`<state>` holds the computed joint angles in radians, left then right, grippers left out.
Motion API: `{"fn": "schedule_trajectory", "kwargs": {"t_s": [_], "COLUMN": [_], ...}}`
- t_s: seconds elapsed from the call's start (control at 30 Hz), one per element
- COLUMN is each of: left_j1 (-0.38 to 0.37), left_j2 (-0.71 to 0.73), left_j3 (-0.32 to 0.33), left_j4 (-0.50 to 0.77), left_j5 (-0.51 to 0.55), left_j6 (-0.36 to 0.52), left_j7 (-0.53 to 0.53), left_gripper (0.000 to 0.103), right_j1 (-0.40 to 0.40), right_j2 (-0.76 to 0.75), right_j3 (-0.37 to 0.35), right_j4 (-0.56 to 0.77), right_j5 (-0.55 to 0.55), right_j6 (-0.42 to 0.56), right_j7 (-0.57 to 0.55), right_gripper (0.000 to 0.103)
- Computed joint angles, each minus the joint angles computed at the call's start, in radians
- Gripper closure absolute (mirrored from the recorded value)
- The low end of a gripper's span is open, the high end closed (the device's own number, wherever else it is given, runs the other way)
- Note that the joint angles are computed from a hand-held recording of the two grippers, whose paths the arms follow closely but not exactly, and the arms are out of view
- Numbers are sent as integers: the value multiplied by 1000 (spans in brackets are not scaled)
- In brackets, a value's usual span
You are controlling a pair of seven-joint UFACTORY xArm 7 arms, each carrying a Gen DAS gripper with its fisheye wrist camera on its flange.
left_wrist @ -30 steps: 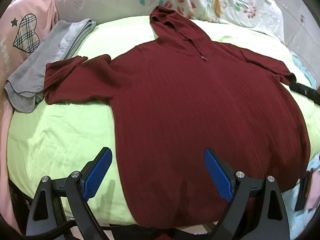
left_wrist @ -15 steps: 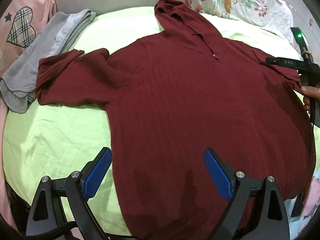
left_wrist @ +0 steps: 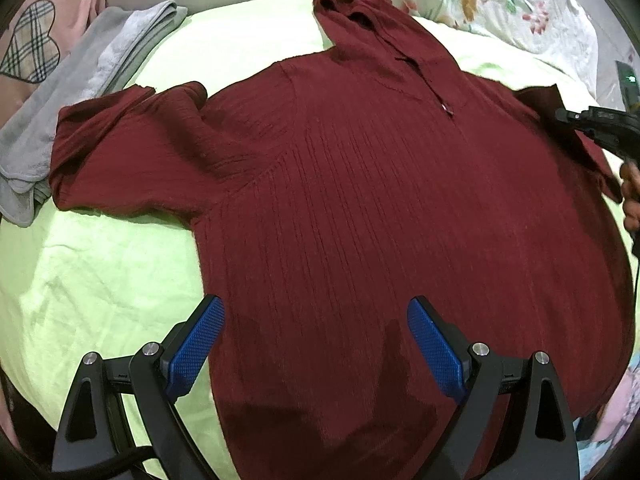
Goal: Fold large clothes
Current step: 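Reach the right tool to a sweater sleeve cuff and close on it, then carry the held sleeve across the sweater body with the right tool and release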
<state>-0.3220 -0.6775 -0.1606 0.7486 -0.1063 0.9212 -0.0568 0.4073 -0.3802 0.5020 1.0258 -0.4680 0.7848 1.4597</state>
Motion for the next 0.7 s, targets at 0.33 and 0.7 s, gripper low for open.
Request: {"fn": "schedule_trajectory", "kwargs": {"t_s": [0.33,0.7], "left_j1": [21,63], "left_j2": [-76,-69], "left_j3": [77,122], "left_j4": [-32,-29], "left_j5": [-57,-112], "left_j6": [10,11], "left_j7": [42,67], "left_gripper": [9,9], "right_j1": [110,287], "right_j2": [577,899], "right_j3": [99,-18], "right_j4": [447,711], "right_j5": [-433,-350], "right_j6": [-292,-392], "right_j7": [275,210], "right_gripper": [97,88]}}
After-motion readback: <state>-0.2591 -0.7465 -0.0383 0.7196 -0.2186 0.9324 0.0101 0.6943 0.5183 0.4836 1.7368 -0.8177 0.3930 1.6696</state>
